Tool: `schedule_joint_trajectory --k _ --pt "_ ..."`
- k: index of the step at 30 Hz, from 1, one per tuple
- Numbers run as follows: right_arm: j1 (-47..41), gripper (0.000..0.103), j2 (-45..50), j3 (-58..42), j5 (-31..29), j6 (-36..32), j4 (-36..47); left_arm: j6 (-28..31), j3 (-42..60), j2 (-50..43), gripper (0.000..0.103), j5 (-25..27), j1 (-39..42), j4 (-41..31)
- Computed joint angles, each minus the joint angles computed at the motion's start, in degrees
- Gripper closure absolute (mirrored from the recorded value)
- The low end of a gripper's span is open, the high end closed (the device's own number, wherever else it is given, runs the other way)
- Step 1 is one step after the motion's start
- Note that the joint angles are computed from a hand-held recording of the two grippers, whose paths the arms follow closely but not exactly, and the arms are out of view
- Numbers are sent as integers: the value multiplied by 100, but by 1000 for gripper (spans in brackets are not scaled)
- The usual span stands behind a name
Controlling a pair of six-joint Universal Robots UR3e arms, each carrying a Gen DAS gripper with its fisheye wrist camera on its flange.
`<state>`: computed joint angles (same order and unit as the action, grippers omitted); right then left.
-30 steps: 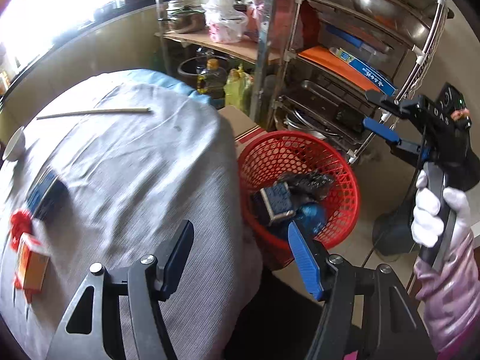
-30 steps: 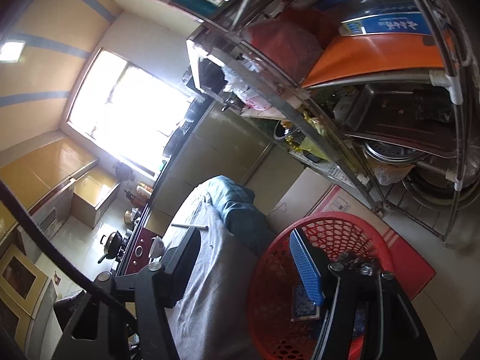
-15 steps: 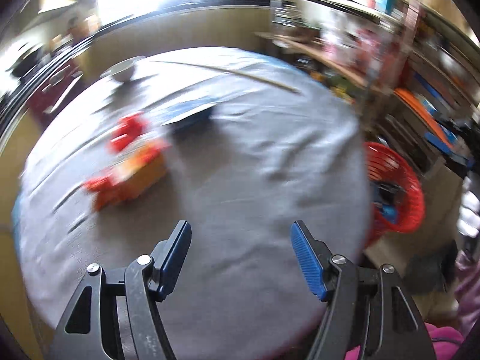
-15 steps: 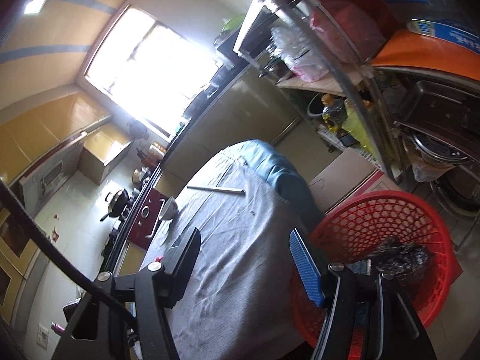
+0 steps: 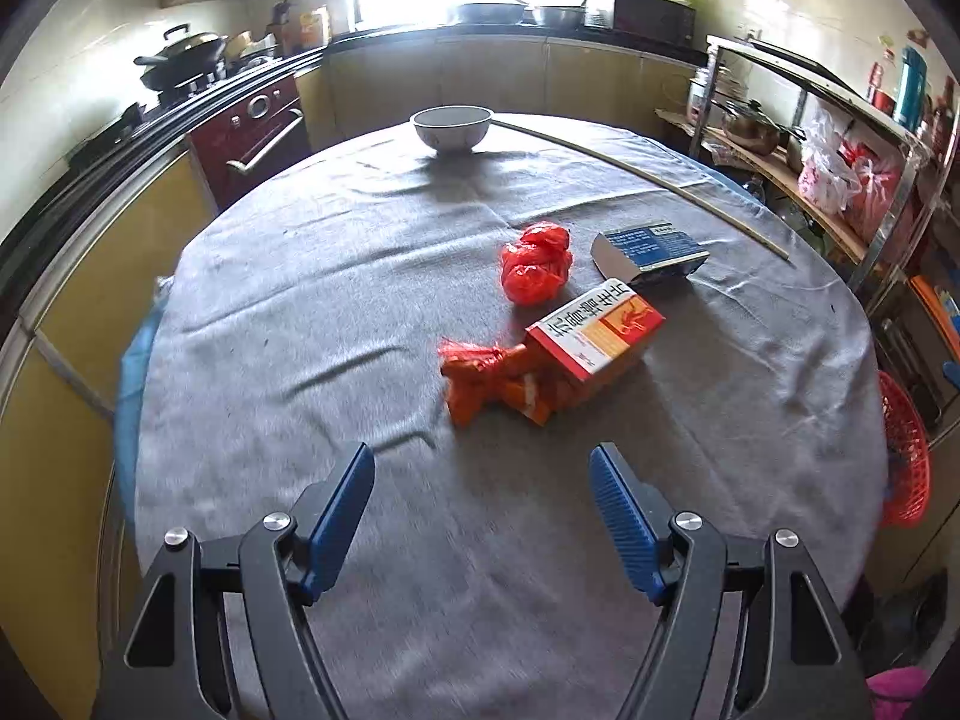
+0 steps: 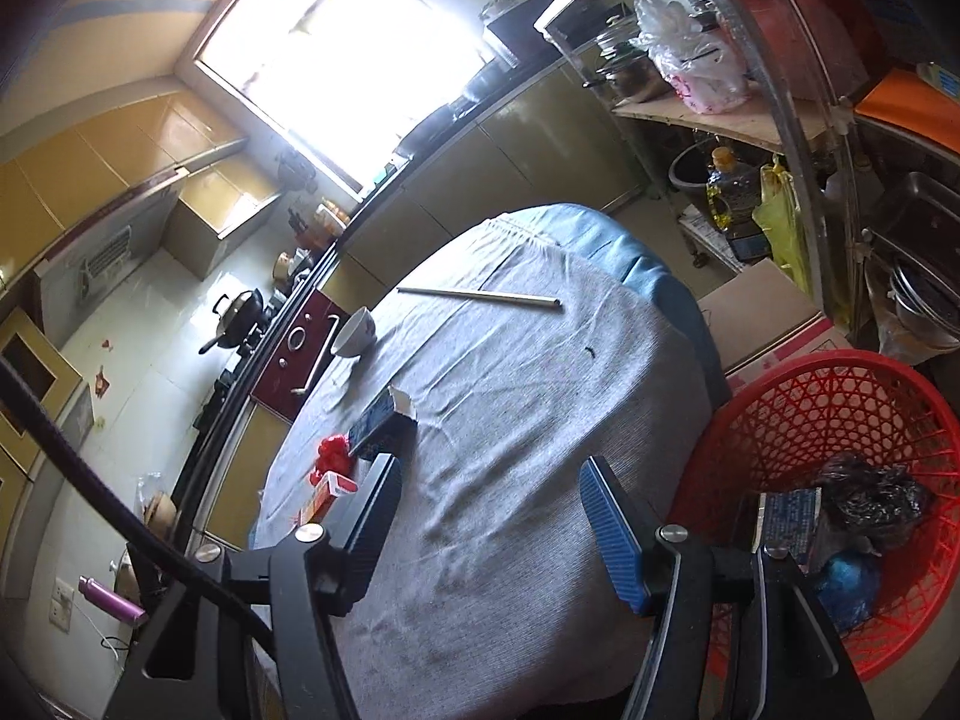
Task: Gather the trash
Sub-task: 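Bring both tools back over the table, then move the left tool to the orange snack bag while the right moves to the orange-white medicine box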
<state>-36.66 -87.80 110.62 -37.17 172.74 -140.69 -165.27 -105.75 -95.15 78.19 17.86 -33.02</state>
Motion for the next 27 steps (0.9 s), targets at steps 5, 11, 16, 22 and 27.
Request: schedule_joint_trajectory --k 5,11,16,22,27 --pt "220 37 -1 -105 -171 45 60 722 313 -615 28 -535 310 371" --pt "459 37 26 -224 -391 153 100 1864 1106 -1284 28 -988 398 36" --pt "744 37 108 -369 -600 282 71 2181 2436 -2173 43 -1438 589 -1067" --pt "1220 37 338 -643 -926 438 51 1731 3669 -3112 71 -1737 656 -2030" --pt "1704 37 588 -1001 -1259 499 78 1882 3019 -2808 77 -1682 666 -1677"
